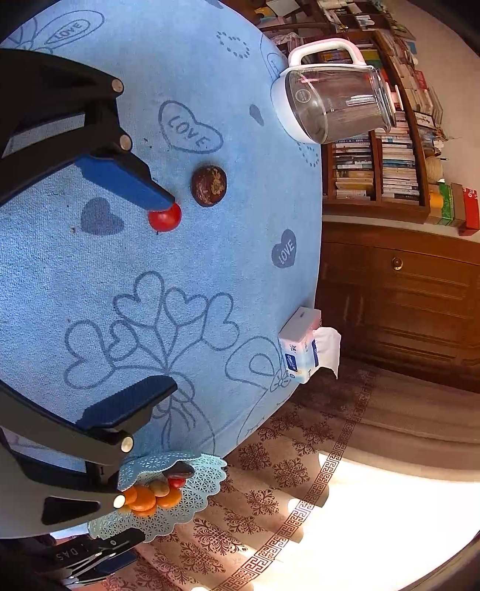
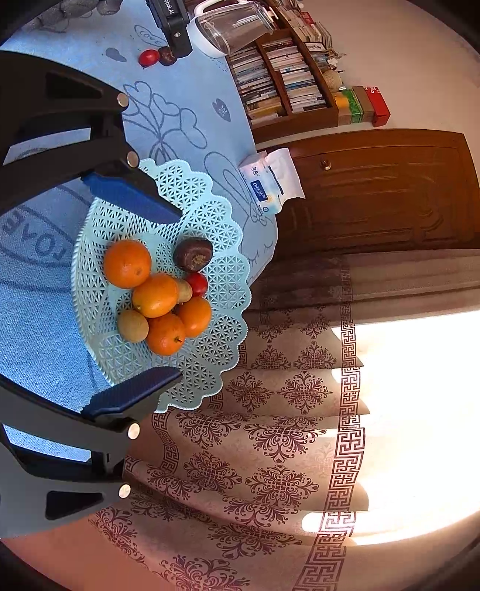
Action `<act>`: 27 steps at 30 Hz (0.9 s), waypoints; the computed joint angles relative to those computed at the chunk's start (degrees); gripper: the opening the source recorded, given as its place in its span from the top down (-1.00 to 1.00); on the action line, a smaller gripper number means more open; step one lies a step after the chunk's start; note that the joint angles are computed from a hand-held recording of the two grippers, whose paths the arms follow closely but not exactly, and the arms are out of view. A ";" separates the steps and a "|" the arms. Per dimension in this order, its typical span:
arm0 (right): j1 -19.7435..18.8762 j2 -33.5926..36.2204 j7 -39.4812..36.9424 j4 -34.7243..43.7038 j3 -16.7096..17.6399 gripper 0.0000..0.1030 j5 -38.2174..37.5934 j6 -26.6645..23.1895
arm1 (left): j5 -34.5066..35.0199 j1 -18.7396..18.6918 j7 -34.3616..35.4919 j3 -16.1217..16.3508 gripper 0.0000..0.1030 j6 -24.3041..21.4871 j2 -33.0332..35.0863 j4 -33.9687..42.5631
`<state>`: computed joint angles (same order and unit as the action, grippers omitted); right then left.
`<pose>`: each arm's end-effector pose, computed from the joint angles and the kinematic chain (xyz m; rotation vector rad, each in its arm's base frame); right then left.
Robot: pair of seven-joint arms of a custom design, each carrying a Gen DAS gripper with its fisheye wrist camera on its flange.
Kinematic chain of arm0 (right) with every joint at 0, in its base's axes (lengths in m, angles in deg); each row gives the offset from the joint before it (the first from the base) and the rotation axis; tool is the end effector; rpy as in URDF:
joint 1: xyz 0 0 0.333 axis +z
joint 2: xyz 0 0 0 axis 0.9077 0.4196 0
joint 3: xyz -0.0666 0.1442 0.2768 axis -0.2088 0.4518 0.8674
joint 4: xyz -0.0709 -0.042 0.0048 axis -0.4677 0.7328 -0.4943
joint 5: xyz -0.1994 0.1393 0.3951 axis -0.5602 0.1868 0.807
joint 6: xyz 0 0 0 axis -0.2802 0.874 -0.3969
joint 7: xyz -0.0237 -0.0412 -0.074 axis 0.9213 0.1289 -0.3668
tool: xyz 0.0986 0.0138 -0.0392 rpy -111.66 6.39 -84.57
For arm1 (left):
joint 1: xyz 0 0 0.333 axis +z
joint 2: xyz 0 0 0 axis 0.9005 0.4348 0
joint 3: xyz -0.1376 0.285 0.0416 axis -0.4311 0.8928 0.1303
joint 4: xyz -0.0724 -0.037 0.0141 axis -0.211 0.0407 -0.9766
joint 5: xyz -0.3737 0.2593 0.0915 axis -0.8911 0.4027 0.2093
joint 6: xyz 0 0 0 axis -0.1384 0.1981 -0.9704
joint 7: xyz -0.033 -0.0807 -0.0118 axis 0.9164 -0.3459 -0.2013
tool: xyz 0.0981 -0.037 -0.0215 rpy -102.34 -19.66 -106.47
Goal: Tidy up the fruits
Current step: 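Move both grippers back toward the tomato and brown fruit on the cloth, then lower the right gripper onto the red tomato and close it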
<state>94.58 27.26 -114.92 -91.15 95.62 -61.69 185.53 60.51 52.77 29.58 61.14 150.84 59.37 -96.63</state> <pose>0.4700 0.4428 0.4898 -1.5451 1.5122 -0.8505 0.4534 -0.2896 0.4981 -1.9446 1.3380 -0.8491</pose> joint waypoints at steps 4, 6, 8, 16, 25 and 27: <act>0.36 0.65 -2.13 0.77 0.10 -0.57 0.79 -0.81 | 0.37 0.32 -0.53 -0.22 -0.75 -1.43 -1.42 -1.12; 0.59 1.04 -4.07 1.30 0.08 -0.57 1.51 -0.85 | 0.92 0.51 -0.72 -0.47 -0.75 -2.50 -2.30 -1.85; 0.87 1.60 -6.46 2.10 0.03 -0.57 2.30 -0.33 | 1.12 0.56 -0.69 -0.42 -0.75 -3.16 -3.13 -2.59; 3.10 7.34 -21.67 9.11 -0.16 -0.58 8.40 7.85 | -0.29 2.40 -3.56 0.50 -0.75 -4.23 -8.75 -7.43; 5.80 18.78 -54.99 19.68 2.69 -0.59 35.15 13.01 | -2.52 4.08 -6.94 1.36 -0.75 -8.69 -15.01 -12.22; 5.52 21.44 -61.35 22.60 4.37 -0.59 41.36 12.59 | -3.05 4.31 -7.31 1.31 -0.75 -9.83 -15.48 -12.61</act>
<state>100.10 48.70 -176.26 -68.55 99.98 -20.34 198.11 57.46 57.08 22.27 62.45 141.01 43.89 -109.23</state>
